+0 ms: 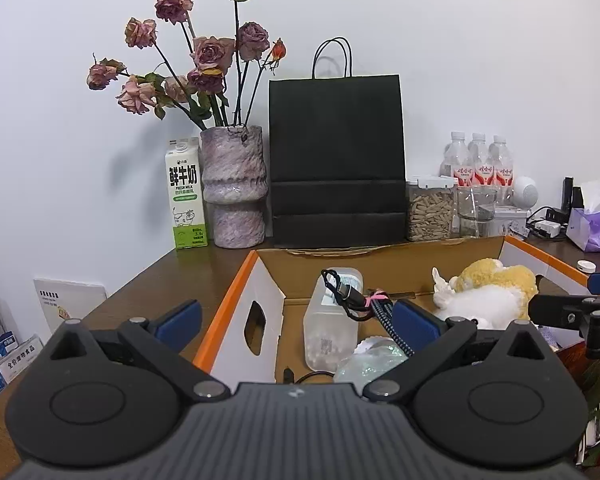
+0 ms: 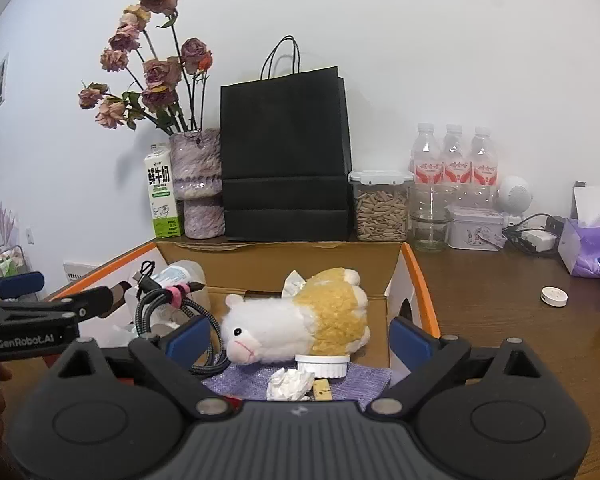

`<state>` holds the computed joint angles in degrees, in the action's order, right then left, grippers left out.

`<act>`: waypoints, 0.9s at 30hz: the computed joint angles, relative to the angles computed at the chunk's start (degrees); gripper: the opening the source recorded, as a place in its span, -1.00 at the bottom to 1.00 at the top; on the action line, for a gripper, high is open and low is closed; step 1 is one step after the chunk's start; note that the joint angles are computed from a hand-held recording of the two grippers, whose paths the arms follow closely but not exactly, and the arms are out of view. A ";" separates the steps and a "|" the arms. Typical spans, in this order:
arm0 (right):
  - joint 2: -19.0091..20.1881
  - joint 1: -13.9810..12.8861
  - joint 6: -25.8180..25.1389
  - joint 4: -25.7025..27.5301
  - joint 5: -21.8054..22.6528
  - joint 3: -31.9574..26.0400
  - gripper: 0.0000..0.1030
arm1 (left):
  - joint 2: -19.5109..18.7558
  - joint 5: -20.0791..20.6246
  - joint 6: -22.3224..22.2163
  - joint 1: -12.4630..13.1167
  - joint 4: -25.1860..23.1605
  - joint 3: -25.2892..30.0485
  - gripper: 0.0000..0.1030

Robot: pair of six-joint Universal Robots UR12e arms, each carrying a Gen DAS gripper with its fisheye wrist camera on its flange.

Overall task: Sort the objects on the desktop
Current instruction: 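Open the right tool to drop the tissue while the left tool releases the cable, then withdraw both open tools from the box toward the table items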

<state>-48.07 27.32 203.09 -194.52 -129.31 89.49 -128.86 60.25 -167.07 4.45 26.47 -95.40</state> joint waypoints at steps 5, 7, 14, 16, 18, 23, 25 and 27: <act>-0.08 0.24 0.27 -0.34 -1.03 0.23 0.89 | -0.13 -0.38 -1.59 0.32 1.48 -0.25 1.00; -0.24 0.43 0.29 -0.44 -1.77 0.40 0.89 | -0.11 -0.55 -2.14 0.45 2.20 -0.41 1.00; -1.99 1.47 -0.17 0.15 -2.54 2.41 0.91 | 1.01 -1.81 -1.14 1.31 3.40 -2.10 1.00; -2.42 1.92 -0.41 0.75 -2.99 2.97 0.91 | 1.28 -2.29 -1.04 1.64 3.85 -2.62 1.00; -2.69 2.42 -0.39 0.75 -3.74 3.44 0.91 | 1.52 -2.48 -1.36 1.95 4.26 -3.11 1.00; -3.39 3.29 0.38 2.36 -4.07 4.40 0.91 | 2.54 -3.05 -1.19 2.65 3.17 -4.35 1.00; -3.69 3.53 1.08 4.10 -3.91 4.61 0.90 | 2.97 -3.35 -0.69 2.91 2.63 -4.90 1.00; -3.85 3.70 1.88 5.77 -3.68 4.67 0.90 | 3.41 -3.75 0.07 3.13 1.84 -5.50 1.00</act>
<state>-51.92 31.02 204.96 -188.75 -132.99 94.16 -125.45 56.50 -167.00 7.58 28.32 -100.90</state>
